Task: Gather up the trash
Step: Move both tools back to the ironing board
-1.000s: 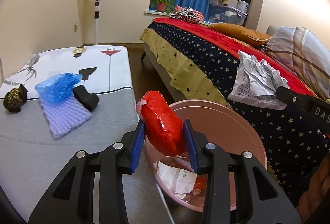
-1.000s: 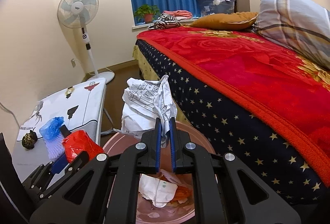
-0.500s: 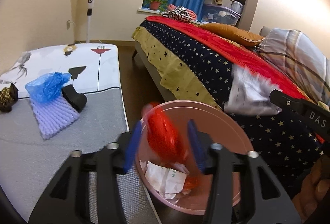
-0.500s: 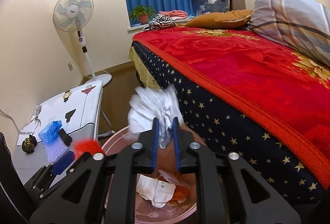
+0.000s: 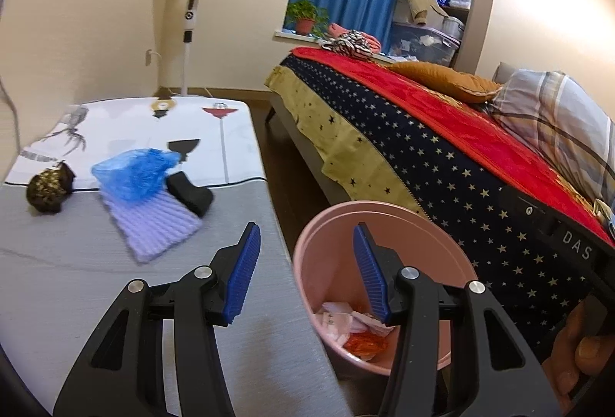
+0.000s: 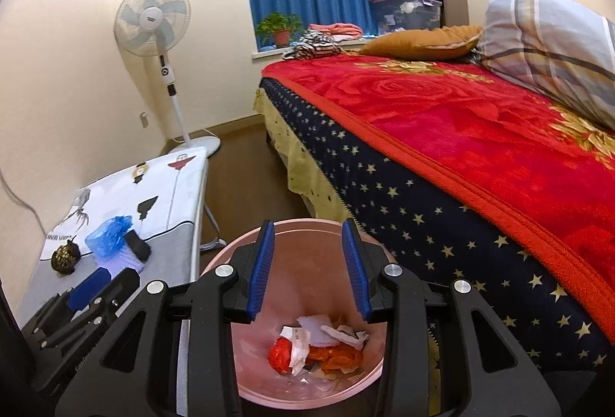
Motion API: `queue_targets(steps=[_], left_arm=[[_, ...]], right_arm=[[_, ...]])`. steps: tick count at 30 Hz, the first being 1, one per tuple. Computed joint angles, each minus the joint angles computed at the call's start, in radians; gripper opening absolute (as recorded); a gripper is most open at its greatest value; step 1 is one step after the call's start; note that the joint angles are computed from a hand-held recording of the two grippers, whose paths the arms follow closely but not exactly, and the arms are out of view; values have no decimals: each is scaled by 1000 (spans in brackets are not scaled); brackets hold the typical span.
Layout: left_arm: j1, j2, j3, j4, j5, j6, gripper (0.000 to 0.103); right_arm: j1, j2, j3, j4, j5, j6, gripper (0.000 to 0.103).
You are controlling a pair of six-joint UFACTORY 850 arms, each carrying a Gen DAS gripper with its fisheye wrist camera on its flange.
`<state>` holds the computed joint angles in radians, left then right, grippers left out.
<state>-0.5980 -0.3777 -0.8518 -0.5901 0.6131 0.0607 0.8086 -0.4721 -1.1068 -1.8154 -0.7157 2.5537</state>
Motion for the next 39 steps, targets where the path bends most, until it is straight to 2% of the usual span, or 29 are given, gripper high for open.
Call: queue_targets(steps=[19,33,39], left_arm=[[65,78,114,-100,56,18,49],[112,61,130,-239,82,52,25],[141,55,132,-291,101,55,24]], right_arm=[[50,-69,-93,-151,55,19,37],[39,-175,-208,-317,153,148,37],[23,-225,-268,-425,210,226,36]])
